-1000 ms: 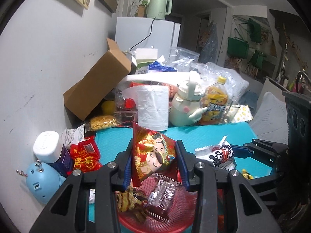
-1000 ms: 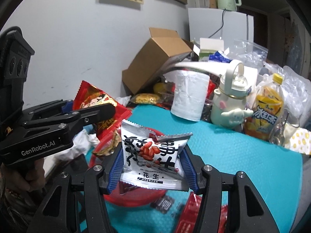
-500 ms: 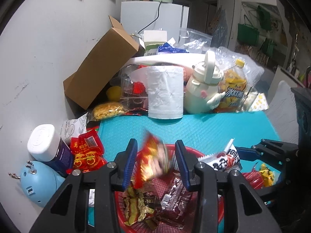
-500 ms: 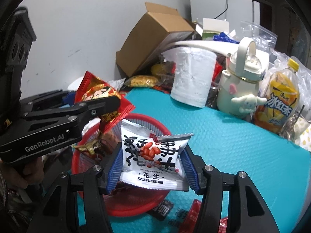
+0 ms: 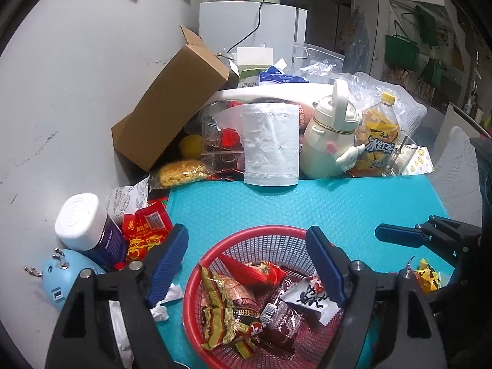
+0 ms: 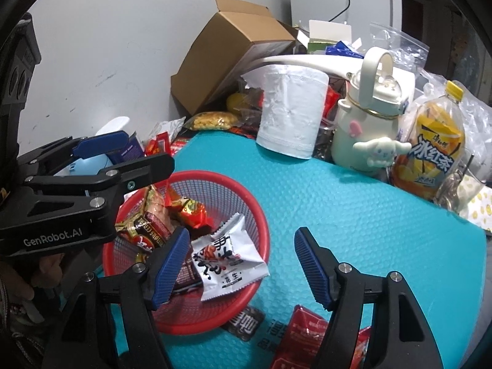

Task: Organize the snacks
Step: 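Open both tools to release the packets into the red basket, then move both tools back toward the remaining snacks on the table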

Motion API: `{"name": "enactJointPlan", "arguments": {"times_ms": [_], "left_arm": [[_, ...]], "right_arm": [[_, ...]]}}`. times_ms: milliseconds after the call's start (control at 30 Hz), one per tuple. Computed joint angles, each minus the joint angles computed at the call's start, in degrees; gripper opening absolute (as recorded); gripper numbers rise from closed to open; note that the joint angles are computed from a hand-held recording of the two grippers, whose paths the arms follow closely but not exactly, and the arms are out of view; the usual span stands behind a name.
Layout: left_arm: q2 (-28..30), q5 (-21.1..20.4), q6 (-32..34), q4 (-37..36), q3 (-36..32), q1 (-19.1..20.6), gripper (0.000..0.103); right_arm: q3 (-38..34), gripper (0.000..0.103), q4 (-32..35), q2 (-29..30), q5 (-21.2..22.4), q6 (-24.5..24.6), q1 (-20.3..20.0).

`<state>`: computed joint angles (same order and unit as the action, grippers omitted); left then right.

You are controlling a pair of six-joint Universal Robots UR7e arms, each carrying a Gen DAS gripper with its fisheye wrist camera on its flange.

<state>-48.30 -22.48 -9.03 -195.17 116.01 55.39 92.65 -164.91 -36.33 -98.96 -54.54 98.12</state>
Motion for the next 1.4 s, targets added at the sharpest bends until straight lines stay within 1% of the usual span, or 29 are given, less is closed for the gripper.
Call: {"name": "enactJointPlan", "arguments": {"times_ms": [133, 300, 733, 800, 1100, 1300, 1400], "left_arm": [[-0.5, 0.6, -1.1, 0.4, 0.8, -1.2, 0.078], [-1.0, 2.6, -1.8, 0.3, 1.8, -3.6, 0.078], [-1.4, 7.7, -3.3, -0.5, 4.8, -11.9, 0.078], [-1.2, 8.3, -3.4, -0.7, 5.3, -13.3, 0.078], [-0.6, 9.2, -7.5, 1.2, 7.8, -18.7, 0.079], [-0.2, 9.0, -11.8, 4.5, 9.5, -21.6, 0.085], [0.0, 8.5, -14.1, 6.4, 10.1, -22.7, 0.086]], "right_arm": [[1.6, 0.071, -1.4, -1.4, 0.9, -0.5, 0.2], [3.9, 0.071, -3.4, -3.6, 2.3, -1.3, 0.4], [12.6, 0.071, -9.2, -12.4, 6.9, -3.4, 0.1], [13.9, 0.073, -10.0, -13.7, 7.5, -3.7, -0.1], [21.7, 0.075, -15.2, -20.7, 9.3, -4.4, -1.8], [26.4, 0.076, -18.3, -24.7, 9.6, -5.2, -3.3], [28.2, 0.076, -20.1, -26.1, 9.3, -5.2, -4.1]]}}
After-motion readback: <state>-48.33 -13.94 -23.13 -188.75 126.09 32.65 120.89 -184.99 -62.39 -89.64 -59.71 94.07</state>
